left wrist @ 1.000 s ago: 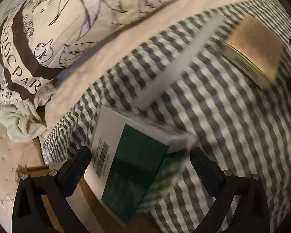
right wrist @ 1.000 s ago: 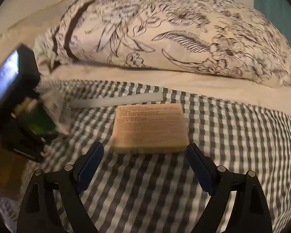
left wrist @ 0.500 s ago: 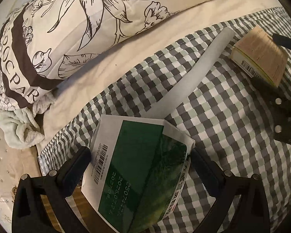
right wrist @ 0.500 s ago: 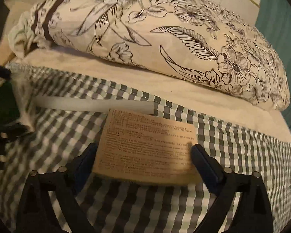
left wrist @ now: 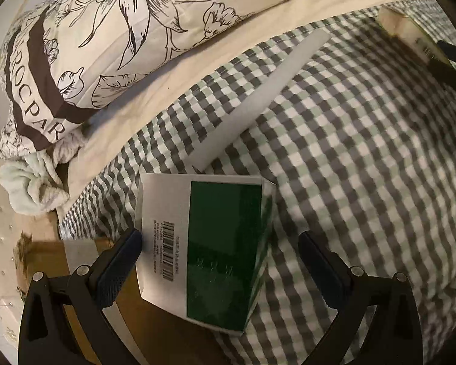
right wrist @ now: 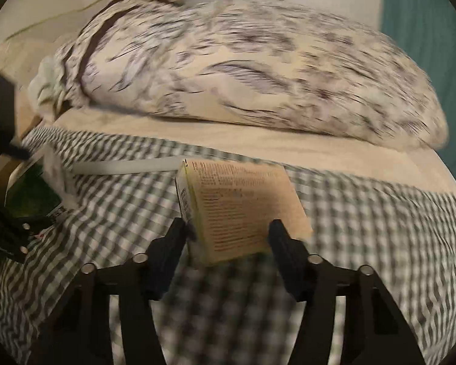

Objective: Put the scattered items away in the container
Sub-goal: 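Grasp the green medicine box with left tool while right tool grasps tan box, then lift the green box with left tool while right tool lifts the tan box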

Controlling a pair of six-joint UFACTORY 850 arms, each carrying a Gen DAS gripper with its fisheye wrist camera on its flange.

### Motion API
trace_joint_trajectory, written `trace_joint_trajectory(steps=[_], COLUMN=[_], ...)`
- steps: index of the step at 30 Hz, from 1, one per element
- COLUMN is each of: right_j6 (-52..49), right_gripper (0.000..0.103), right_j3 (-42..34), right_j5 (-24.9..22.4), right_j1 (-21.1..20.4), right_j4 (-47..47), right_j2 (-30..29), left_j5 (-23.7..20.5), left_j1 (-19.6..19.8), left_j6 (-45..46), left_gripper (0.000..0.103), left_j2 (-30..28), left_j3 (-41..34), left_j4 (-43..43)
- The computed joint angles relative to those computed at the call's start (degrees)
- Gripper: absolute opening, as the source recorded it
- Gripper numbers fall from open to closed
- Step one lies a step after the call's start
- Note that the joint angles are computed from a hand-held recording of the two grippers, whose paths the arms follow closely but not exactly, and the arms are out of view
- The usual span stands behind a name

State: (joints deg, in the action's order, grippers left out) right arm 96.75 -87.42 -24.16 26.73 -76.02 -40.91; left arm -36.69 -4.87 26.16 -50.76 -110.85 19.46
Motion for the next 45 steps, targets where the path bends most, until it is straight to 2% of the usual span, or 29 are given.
trace_joint_trajectory(steps=[3, 6, 8, 9, 10, 11, 13, 15, 16, 18, 21, 24, 26, 27, 28, 30, 33, 39, 41, 43, 44, 45], right_j6=[2.0, 0.4, 0.1, -0.4, -0.1, 1.6, 9.0, 19.6, 21.8, 19.0, 4.8, -4.0, -6.8, -4.6, 0.1, 6.7, 18.4, 47.8, 57.8, 69.0, 71.8, 73.5], right_gripper=[0.051, 0.051, 0.051, 0.051, 0.054, 0.064, 0.079, 0.081, 0.086, 0.090, 0.090, 0.090, 0.090, 0.089, 0.080, 0.080, 0.079, 0.079, 0.079, 0.079, 0.079, 0.080], right_j3=[3.0, 2.2, 2.2, 2.1, 2.4, 2.6, 3.4, 3.5, 2.7, -1.3, -14.0, -25.9, -29.2, -27.6, -23.8, -14.7, -3.3, 17.0, 20.5, 23.0, 23.2, 23.3], right_j5=[0.9, -3.9, -2.2, -0.4, 1.1, 2.6, 5.0, 7.2, 7.2, 2.8, -12.4, -22.3, -25.3, -25.4, -23.8, -16.9, -11.2, -5.7, -5.0, -5.0, -4.3, -4.2], right_j1=[-1.2, -1.0, -1.7, -2.0, -2.3, -2.5, -2.8, -3.2, -3.2, -2.6, -1.2, -1.0, -0.8, 0.0, 0.3, 0.4, 1.3, 4.7, 5.0, 4.1, 3.6, 3.5], right_j4=[-0.7, 1.7, 3.0, 3.9, 4.1, 3.6, 0.6, -3.8, -2.7, 5.6, 21.2, 30.9, 31.9, 28.8, 24.6, 19.5, 9.3, -15.5, -23.8, -33.7, -36.2, -37.9], right_j2=[1.8, 0.9, 0.7, 0.6, 0.7, 0.8, 1.3, 1.7, 1.5, -0.7, -8.3, -16.2, -19.4, -18.4, -16.5, -11.0, -4.0, 7.7, 9.0, 10.2, 10.1, 9.8], left_j5=[1.6, 0.7, 1.7, 3.3, 5.7, 6.9, 7.0, 6.2, 5.3, 3.7, 3.9, 2.2, 0.3, -0.6, -1.3, -0.8, 0.5, 5.9, 5.9, 4.9, 3.9, 4.7], left_j1=[-0.1, -0.5, -0.9, -0.9, -1.1, -1.4, -2.1, -2.3, -2.3, -2.0, -1.2, -0.1, 0.6, 0.8, 1.0, 1.2, 1.1, 0.9, 0.9, 0.6, 0.7, 0.7], left_j6=[1.1, -6.3, -13.7, -14.3, -16.4, -18.6, -22.6, -23.3, -22.2, -19.8, -16.1, -12.2, -9.3, -8.5, -7.4, -4.6, -1.3, 4.0, 0.5, -10.4, -14.3, -15.8], left_gripper=[0.103, 0.103, 0.103, 0.103, 0.103, 0.103, 0.103, 0.103, 0.103, 0.103, 0.103, 0.103, 0.103, 0.103, 0.103, 0.103, 0.103, 0.103, 0.103, 0.103, 0.103, 0.103], left_j2=[1.4, -2.1, -4.5, -4.5, -4.0, -3.8, -3.9, -4.1, -4.4, -4.6, -4.5, -6.1, -7.2, -7.7, -7.9, -6.8, -3.2, 2.4, 0.7, -2.7, -4.7, -5.0], left_j3=[2.0, -1.8, -3.7, -3.1, -1.7, -0.9, -0.2, -0.5, -1.5, -2.7, -3.3, -7.1, -9.8, -10.7, -11.4, -10.1, -5.1, 3.7, 2.0, -1.7, -4.3, -4.6], left_j4=[-0.7, 5.5, 13.3, 14.3, 16.9, 20.0, 25.2, 25.5, 23.6, 19.4, 14.5, 7.7, 2.7, 1.3, -0.3, -2.7, -6.9, -8.5, -5.9, 3.6, 6.4, 6.8])
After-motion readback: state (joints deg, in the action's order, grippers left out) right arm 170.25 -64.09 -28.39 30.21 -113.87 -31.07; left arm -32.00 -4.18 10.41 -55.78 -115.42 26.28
